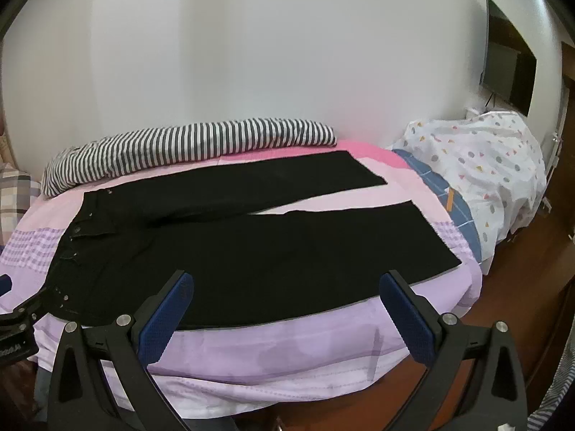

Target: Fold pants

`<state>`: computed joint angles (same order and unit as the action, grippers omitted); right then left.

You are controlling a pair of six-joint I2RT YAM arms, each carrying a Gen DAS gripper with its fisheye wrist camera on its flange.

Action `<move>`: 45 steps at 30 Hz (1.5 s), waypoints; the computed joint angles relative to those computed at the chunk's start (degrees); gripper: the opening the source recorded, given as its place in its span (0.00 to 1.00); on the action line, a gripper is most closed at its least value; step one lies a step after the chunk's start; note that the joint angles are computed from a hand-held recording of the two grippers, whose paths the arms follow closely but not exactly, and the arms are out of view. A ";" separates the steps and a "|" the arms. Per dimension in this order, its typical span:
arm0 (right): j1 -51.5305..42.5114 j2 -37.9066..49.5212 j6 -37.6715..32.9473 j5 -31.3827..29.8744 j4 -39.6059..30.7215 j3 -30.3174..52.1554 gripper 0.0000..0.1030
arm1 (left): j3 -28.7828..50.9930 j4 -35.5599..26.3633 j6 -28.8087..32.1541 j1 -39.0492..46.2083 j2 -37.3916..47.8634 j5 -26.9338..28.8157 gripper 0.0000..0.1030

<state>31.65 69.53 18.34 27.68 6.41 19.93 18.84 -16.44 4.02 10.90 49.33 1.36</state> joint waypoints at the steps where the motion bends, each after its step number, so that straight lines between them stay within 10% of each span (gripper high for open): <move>1: 0.13 -0.40 -0.14 0.33 -0.04 -0.12 1.00 | -0.56 -0.53 0.09 -0.24 -1.66 -0.08 0.96; 45: 4.28 -13.65 1.67 3.25 -2.88 -4.96 1.00 | -3.72 -11.77 -2.57 -3.20 -25.57 -1.38 0.96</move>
